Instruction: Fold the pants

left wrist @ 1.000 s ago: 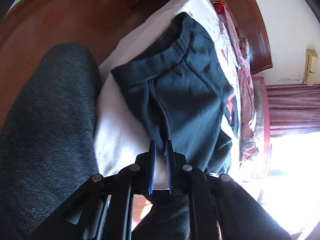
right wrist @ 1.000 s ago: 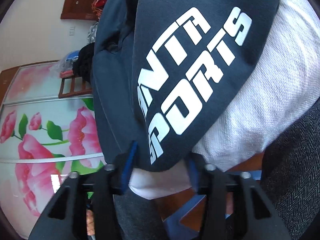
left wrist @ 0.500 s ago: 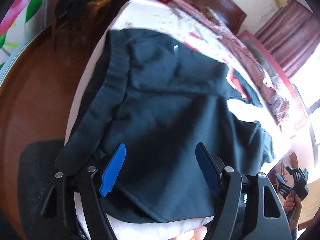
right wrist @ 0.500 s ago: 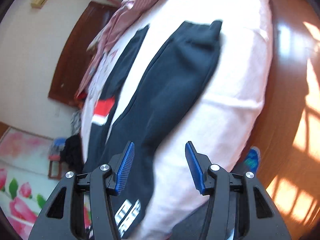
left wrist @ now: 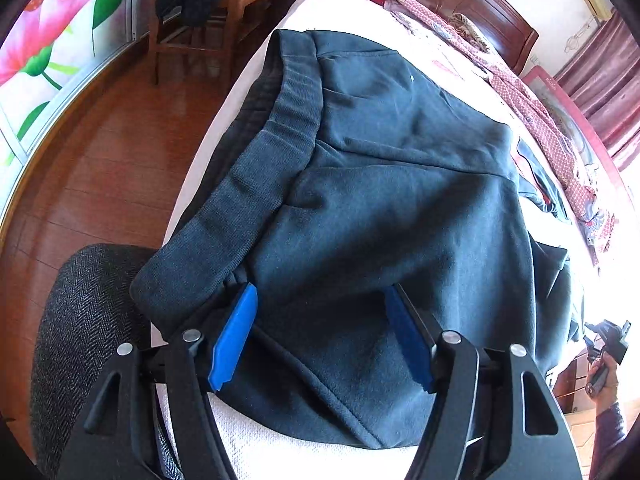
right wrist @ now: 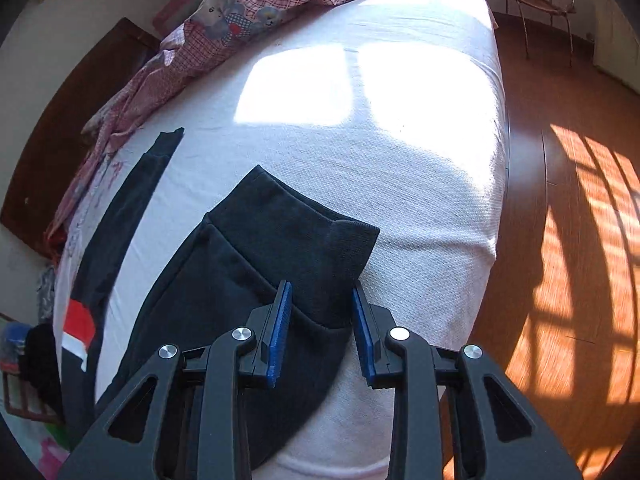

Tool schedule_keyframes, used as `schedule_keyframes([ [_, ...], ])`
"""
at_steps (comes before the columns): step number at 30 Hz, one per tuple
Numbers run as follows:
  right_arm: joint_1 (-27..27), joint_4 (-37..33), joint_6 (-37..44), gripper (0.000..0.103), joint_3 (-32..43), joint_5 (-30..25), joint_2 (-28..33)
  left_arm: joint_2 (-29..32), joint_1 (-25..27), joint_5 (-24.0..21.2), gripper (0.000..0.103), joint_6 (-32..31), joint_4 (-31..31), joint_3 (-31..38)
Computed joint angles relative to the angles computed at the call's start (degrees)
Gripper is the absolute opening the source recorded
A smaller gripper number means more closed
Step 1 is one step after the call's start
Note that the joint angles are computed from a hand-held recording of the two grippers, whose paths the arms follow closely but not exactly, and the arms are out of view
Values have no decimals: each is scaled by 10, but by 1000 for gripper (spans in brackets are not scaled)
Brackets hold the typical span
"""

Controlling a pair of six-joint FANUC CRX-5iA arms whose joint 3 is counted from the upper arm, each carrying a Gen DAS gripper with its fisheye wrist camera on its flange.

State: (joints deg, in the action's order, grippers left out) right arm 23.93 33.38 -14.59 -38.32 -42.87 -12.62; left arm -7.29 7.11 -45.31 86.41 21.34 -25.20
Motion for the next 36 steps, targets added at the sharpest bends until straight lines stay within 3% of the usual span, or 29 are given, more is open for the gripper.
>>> schedule_keyframes([
  [3, 17, 21, 58, 5, 30, -49, 9, 10, -13, 3, 71, 24, -18, 14],
  [6, 40, 106, 68, 4, 33, -105, -9, 12, -19, 3, 74, 34, -33, 20],
  [9, 29, 157, 49, 4, 20, -149, -35, 10, -22, 2, 74, 43, -44, 23],
  [12, -21, 133, 49, 4, -15, -96, -63, 9, -25, 6, 74, 45, -50, 22],
  [16, -40, 62, 84, 4, -29, -80, -28, 12, -36, 1, 75, 64, -80, 34],
  [17, -42, 57, 79, 7, -37, -69, -18, 12, -35, -2, 75, 65, -81, 36],
  [19, -21, 82, 37, 30, -35, -125, -8, 10, -31, -3, 75, 58, -69, 32],
  [22, 22, 79, 1, 33, 8, -261, 19, 9, -25, -7, 75, 54, -57, 30],
  [24, 75, 129, -16, 33, -13, -241, -26, 3, -25, -11, 75, 68, -57, 30],
  [27, 132, 90, 147, 33, 13, -65, -40, -16, -28, 14, 87, 67, -46, 13],
  [29, 175, 1, 273, 33, 76, 4, 3, 1, -38, -11, 87, 88, -95, 40],
  [31, 214, -72, 391, 33, 157, 8, 75, 5, -18, -17, 86, 73, -59, 26],
  [34, 247, -126, 512, 33, 275, -53, 193, -5, 4, -3, 83, 38, 0, -3],
  [36, 252, -90, 505, 33, 315, -87, 249, -8, 8, 1, 80, 20, 11, -12],
])
